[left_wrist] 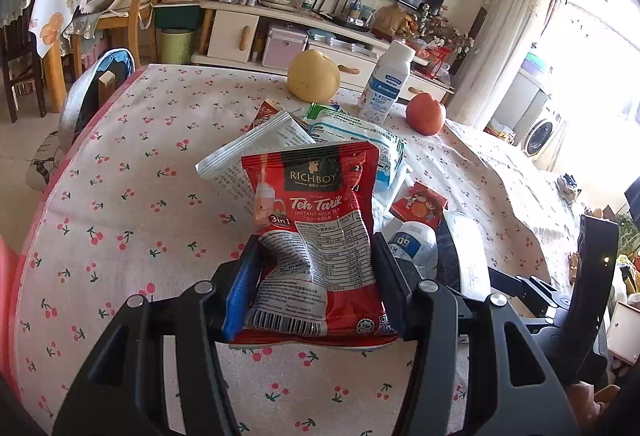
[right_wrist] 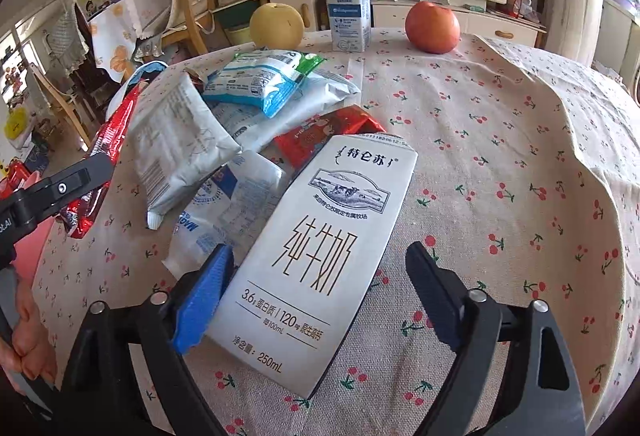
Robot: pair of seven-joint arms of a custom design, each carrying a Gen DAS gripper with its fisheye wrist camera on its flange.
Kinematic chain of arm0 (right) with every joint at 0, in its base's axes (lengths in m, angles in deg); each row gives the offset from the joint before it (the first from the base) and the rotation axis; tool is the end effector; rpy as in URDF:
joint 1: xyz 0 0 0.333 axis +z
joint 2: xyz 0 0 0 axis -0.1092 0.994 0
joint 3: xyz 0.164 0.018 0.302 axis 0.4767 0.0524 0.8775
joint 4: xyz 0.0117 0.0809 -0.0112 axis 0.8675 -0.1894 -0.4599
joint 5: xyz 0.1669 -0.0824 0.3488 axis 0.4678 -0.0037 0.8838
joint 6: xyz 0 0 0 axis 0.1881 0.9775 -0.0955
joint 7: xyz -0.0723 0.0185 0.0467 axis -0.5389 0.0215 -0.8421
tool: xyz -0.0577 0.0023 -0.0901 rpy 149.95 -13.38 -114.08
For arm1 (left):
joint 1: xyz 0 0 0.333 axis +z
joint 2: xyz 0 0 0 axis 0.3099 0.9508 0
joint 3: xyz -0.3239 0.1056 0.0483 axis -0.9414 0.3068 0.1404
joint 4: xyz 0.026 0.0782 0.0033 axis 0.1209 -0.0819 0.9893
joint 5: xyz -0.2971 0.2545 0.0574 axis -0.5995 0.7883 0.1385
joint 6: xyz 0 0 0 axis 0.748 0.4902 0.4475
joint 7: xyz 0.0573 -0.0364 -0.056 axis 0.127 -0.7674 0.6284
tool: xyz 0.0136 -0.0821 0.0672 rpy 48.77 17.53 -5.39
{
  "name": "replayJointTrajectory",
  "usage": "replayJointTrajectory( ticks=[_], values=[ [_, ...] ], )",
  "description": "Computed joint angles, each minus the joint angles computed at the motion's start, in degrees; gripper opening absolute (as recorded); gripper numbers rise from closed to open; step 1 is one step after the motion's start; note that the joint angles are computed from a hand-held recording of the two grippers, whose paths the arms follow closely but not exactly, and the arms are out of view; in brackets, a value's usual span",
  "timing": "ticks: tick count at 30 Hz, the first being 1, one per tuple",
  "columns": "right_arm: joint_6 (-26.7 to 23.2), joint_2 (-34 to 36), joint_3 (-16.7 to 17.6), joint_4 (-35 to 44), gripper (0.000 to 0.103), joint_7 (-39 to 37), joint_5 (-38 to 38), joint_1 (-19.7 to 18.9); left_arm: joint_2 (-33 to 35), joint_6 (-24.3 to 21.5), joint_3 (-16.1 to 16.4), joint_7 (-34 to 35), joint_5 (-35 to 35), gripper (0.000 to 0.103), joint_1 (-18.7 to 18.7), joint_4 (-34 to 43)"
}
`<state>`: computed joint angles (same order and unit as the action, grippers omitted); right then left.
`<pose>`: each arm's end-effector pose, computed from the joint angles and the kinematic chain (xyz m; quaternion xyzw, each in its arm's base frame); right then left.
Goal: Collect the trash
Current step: 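Grasp the red Teh Tarik sachet with the left tool while the right tool grasps a milk carton, then carry both items over the pink bucket and open both tools to drop them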
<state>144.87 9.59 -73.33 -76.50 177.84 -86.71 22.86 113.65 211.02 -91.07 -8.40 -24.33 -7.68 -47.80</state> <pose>0.7009 0.3922 0.4578 -0.7486 0.5764 -0.1189 0.3054 0.6688 -0.3867 0.4787 -0.6998 0.5846 -0.3651 0.1876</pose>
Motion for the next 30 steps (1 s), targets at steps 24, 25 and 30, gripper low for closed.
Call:
replayJointTrajectory(
  ticks=[24, 25, 30],
  values=[
    [8.4, -4.4, -0.7, -6.0, 0.054, -1.4, -1.5, 0.3, -2.9, 2.5, 1.9, -6.4, 3.6, 0.056, -0.2, -4.0],
    [9.3, -4.8, -0.2, -6.5, 0.054, -2.2, -1.3, 0.1, -3.3, 2.7, 2.3, -7.3, 4.3, 0.056, -0.3, -4.4],
    [11.0, -5.8, 0.8, -7.6, 0.054, -4.6, -0.4, 0.3, -5.5, 2.7, 3.8, -13.2, 8.9, 0.056, -1.2, -6.6]
  ],
)
